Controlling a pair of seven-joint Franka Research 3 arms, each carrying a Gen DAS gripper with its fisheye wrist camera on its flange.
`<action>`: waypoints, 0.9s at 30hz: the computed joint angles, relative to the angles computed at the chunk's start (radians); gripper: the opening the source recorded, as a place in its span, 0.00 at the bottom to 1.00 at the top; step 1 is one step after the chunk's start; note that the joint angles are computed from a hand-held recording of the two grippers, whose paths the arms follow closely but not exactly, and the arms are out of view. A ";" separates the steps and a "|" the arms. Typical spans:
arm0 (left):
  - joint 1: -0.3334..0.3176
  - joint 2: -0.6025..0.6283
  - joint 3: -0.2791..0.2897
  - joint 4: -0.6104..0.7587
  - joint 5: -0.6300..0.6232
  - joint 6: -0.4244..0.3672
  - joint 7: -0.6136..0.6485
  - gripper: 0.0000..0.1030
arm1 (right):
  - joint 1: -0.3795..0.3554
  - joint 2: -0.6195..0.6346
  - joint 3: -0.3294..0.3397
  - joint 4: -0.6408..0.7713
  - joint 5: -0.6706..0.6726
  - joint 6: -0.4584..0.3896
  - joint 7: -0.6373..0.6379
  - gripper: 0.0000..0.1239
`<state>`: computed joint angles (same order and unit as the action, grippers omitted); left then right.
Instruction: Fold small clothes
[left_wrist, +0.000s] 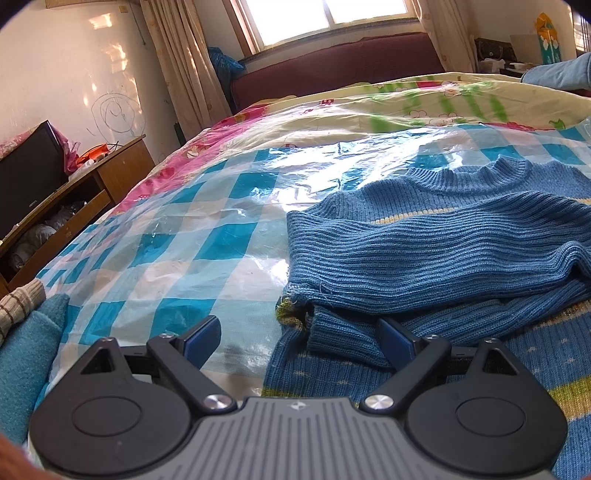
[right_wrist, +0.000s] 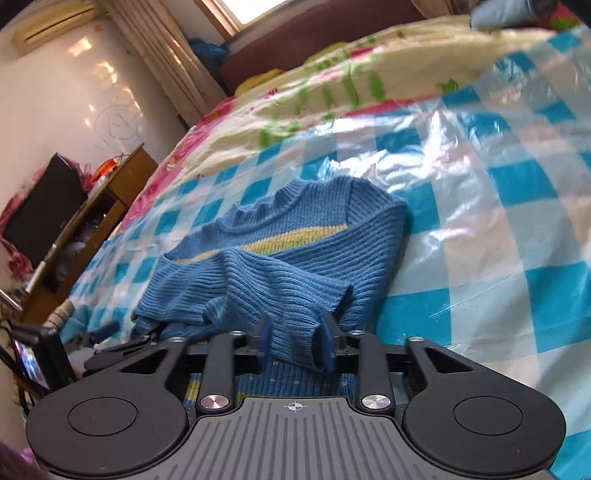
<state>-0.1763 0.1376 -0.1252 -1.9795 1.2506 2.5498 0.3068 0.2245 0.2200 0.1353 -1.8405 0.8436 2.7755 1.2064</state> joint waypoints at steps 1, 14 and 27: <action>0.000 0.000 0.000 0.000 0.000 0.000 0.000 0.93 | -0.004 0.011 0.001 0.012 0.011 -0.011 0.004 0.33; 0.002 -0.003 0.004 -0.005 0.010 0.013 -0.023 0.93 | -0.021 0.136 -0.008 0.160 0.022 -0.035 0.196 0.09; 0.009 -0.009 -0.002 -0.009 0.008 -0.008 -0.037 0.93 | 0.159 0.150 -0.193 0.151 -0.435 0.096 0.458 0.10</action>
<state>-0.1678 0.1283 -0.1269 -1.9883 1.2588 2.5420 0.2701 0.3831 0.3697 -0.0573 -1.6891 0.4089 2.8716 1.6640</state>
